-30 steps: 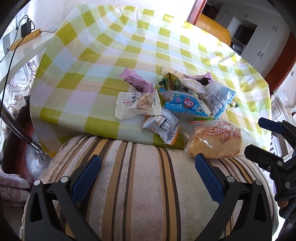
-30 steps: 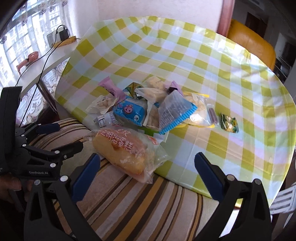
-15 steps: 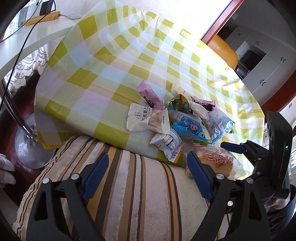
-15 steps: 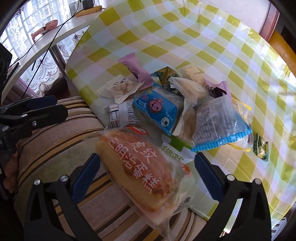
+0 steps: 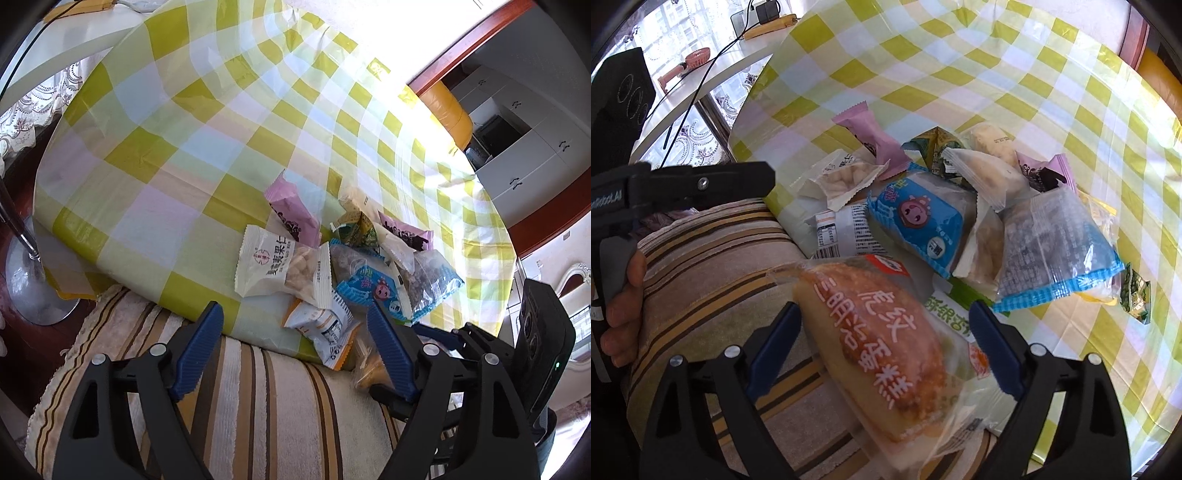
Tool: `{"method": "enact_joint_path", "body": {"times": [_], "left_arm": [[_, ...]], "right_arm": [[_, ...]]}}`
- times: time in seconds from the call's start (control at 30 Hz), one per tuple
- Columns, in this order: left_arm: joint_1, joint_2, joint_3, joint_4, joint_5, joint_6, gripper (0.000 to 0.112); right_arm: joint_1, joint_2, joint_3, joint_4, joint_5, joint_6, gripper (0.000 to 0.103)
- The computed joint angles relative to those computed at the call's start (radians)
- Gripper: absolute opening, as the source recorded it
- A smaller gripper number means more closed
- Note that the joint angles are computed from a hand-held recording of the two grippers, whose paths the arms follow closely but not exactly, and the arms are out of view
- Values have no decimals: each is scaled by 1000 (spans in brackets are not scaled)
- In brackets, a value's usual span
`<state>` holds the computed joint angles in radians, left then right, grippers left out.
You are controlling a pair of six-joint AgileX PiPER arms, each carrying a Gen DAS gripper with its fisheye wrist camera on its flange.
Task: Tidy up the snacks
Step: 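Grasp the bread cake bag with the right gripper while the left gripper grasps the pink wrapper, then carry both snacks to the white box and open both grippers to drop them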
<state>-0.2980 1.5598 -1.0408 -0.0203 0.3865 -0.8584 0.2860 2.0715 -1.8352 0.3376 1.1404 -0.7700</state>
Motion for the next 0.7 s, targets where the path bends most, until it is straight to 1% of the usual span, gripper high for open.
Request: {"method": "enact_joint_path", "body": {"times": [0.03, 0.07, 0.13, 0.2, 0.23, 0.27, 0.3, 0.37, 0.4, 0.43, 0.47, 0.53, 0.57, 0.6, 0.7], "left_arm": [[17, 12, -15, -28, -3, 29, 76], [32, 28, -34, -50, -4, 57, 76], [67, 69, -77, -148, -1, 160, 76], [105, 123, -125, -277, 7, 275, 74], [121, 152, -152, -316, 14, 303, 71], [135, 181, -179, -351, 19, 330, 71], [148, 210, -208, -370, 28, 337, 70], [169, 264, -263, -420, 47, 369, 67], [176, 292, -293, -430, 60, 375, 66], [179, 320, -325, -410, 79, 351, 63], [180, 341, -348, -402, 91, 342, 59], [176, 361, -377, -376, 99, 332, 46], [174, 371, -393, -369, 108, 333, 38], [175, 374, -394, -377, 109, 343, 33], [175, 374, -386, -410, 91, 384, 28]], "right_arm": [[-3, -1, 0, 7, 3, -2, 82], [-5, -2, 1, 12, 3, -4, 80], [-12, -5, 4, 30, 10, -10, 67], [-20, -6, 7, 48, 15, -9, 62], [-23, -7, 10, 55, 15, -9, 58], [-27, -9, 13, 64, 14, -9, 56], [-32, -12, 19, 73, 12, -9, 51], [-38, -20, 31, 82, 4, -7, 49], [-43, -25, 38, 88, 1, -10, 49], [-45, -29, 44, 92, -1, -12, 48], [-47, -33, 50, 96, -5, -14, 48], [-50, -41, 61, 100, -13, -17, 46], [-54, -47, 66, 104, -16, -17, 46], [-58, -51, 68, 110, -15, -17, 46], [-71, -68, 86, 123, -20, -19, 46]]}}
